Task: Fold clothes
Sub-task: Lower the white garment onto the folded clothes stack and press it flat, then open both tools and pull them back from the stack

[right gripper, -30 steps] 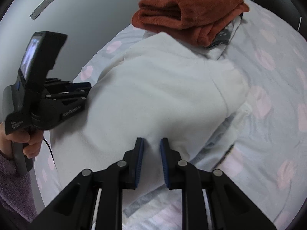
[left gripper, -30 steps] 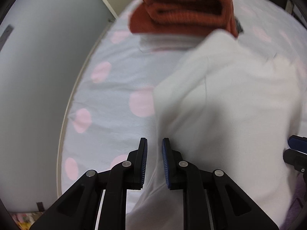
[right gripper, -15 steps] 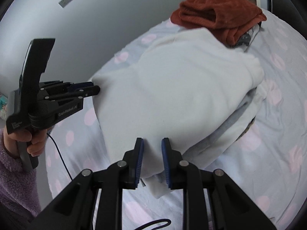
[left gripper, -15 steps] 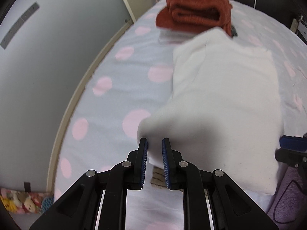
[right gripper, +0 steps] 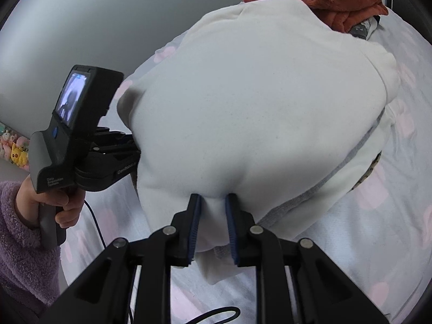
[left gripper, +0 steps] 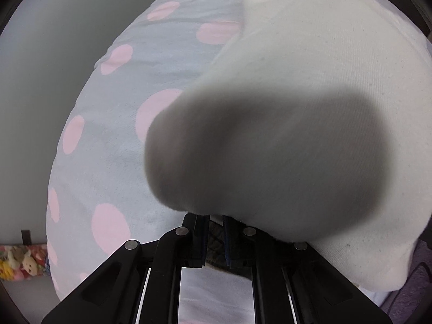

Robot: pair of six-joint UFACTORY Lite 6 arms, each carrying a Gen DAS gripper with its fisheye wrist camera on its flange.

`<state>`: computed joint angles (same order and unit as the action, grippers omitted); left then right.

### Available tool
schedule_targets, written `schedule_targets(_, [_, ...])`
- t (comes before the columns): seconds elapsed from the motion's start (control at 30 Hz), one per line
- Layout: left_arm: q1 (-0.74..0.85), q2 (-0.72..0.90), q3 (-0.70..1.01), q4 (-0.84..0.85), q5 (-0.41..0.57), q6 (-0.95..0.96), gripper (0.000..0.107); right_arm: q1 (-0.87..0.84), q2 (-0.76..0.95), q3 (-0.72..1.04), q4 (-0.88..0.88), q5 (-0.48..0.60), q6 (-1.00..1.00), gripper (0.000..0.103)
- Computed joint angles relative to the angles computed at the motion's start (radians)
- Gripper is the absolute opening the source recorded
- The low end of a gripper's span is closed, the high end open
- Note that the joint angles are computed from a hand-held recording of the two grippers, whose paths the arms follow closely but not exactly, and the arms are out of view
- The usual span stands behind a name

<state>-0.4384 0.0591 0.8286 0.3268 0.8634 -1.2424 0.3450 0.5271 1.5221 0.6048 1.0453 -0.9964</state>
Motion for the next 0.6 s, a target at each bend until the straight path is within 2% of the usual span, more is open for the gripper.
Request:
schedule_targets(0.13, [-0.051, -0.067, 0.008, -0.007, 0.088, -0.076, 0.013, -0.035, -0.052, -0.032, 0.024, 0.024, -0.023, 0.019])
schedule_targets(0.3, [-0.201, -0.095, 0.125, 0.024, 0.26, -0.181, 0.014, -0.099, -0.099, -0.029, 0.052, 0.085, -0.035, 0.021])
schedule_targets(0.53, [-0.413, 0.004, 0.461, 0.097, 0.541, -0.305, 0.026, -0.218, -0.164, 0.007, 0.074, 0.174, -0.039, 0.021])
schedule_targets(0.6, [-0.475, 0.048, 0.558, 0.125, 0.613, -0.338, 0.028, -0.251, -0.194, 0.007, 0.083, 0.193, -0.046, 0.027])
